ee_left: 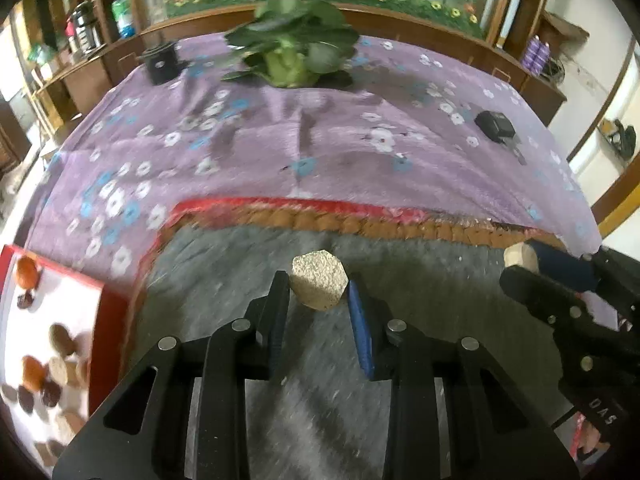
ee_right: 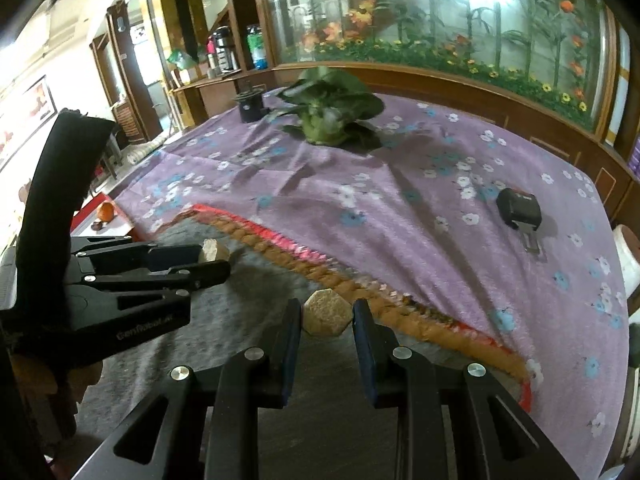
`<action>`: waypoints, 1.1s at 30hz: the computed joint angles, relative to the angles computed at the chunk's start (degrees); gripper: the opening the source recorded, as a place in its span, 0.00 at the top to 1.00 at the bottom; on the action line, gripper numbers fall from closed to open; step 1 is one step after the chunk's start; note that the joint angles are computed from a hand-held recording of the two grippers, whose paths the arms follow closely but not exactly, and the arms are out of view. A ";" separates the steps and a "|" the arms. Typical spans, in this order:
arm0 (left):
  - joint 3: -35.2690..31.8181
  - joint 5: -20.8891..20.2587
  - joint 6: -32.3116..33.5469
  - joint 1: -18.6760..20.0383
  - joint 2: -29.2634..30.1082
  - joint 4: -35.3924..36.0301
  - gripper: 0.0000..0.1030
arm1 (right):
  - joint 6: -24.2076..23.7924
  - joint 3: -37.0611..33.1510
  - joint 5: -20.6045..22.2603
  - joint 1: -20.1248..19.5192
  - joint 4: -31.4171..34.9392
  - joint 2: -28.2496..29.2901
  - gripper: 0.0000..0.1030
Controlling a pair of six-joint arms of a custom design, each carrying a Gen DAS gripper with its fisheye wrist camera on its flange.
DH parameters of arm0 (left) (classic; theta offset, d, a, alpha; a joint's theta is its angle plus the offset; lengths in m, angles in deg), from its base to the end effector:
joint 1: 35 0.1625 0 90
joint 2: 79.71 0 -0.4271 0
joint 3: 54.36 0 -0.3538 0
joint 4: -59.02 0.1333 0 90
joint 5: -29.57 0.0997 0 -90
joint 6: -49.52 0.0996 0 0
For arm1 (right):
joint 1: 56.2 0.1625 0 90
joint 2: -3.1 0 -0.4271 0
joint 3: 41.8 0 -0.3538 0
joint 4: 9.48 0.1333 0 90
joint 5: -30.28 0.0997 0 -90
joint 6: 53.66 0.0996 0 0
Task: Organize fruits
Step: 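Carry both beige cubes over the white tray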
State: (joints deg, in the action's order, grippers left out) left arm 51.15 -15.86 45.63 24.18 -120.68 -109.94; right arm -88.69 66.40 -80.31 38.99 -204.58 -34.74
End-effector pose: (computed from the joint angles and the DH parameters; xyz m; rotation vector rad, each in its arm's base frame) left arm -0.1272 -0.6098 0.0792 0.4392 2.3704 -0.5850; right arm 0.1514 -0.5800 0.0715 0.7463 -2.4629 0.6565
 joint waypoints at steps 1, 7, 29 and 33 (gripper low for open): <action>1.32 0.85 -0.20 -0.31 -0.70 -0.94 0.72 | 0.00 0.23 -0.08 0.20 -0.14 0.10 0.75; 7.49 2.87 -1.02 -1.80 -4.43 -3.96 0.72 | 2.50 2.27 1.34 1.36 0.00 0.81 0.75; 25.69 8.71 -5.37 -3.11 -18.68 -11.03 0.72 | 4.68 3.99 2.37 10.46 0.30 6.42 0.75; 27.18 9.96 -6.14 -2.02 -21.45 -10.89 0.72 | 4.42 2.43 2.82 12.17 1.71 7.94 0.75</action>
State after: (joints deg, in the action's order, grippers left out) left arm 78.33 -5.90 39.50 22.16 -142.13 -120.82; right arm -84.26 68.82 -77.49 51.15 -202.87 -26.80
